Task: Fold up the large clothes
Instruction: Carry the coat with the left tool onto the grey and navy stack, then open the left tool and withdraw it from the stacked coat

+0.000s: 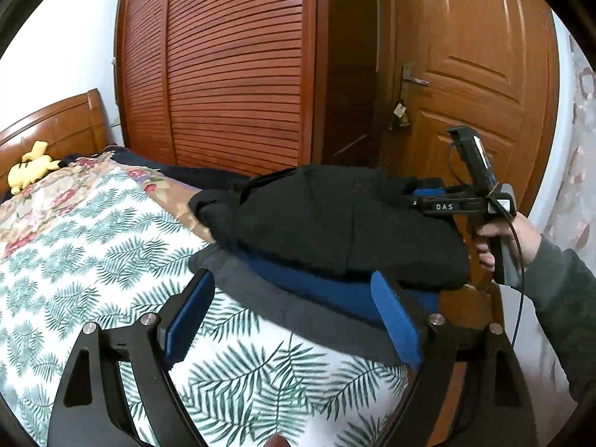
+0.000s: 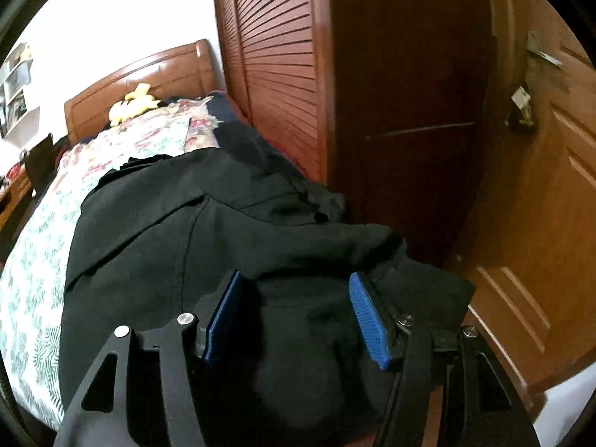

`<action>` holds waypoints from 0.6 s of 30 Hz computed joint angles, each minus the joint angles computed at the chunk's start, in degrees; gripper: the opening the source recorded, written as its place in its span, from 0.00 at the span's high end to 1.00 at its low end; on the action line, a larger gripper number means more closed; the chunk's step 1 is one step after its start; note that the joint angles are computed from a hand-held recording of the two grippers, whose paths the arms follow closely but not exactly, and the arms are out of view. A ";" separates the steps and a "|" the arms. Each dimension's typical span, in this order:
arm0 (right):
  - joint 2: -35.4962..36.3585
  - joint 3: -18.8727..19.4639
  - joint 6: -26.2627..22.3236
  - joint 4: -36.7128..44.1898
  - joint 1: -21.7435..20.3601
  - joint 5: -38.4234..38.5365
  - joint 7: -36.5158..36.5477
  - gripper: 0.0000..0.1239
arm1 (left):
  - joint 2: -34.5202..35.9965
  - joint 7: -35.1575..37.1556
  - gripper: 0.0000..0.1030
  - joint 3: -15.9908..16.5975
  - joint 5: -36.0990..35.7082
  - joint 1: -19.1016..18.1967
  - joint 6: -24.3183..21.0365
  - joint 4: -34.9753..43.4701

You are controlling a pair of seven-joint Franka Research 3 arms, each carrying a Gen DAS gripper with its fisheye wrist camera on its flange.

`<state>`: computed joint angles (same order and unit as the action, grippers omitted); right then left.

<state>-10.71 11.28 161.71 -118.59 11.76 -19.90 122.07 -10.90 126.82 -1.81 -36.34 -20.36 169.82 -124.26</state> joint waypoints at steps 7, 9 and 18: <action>-8.21 4.82 -2.32 -3.51 -4.36 -5.78 7.13 0.49 | -5.34 -5.40 0.16 1.02 4.63 1.01 1.70 -5.65; -11.89 6.68 -2.76 -5.00 -5.17 -7.37 8.55 0.46 | -7.07 -7.06 0.16 2.04 6.43 0.52 2.21 -7.26; -22.27 15.39 -0.96 -11.05 -5.57 -3.92 9.55 0.30 | -18.39 -14.00 0.16 4.51 15.24 1.45 2.42 -16.78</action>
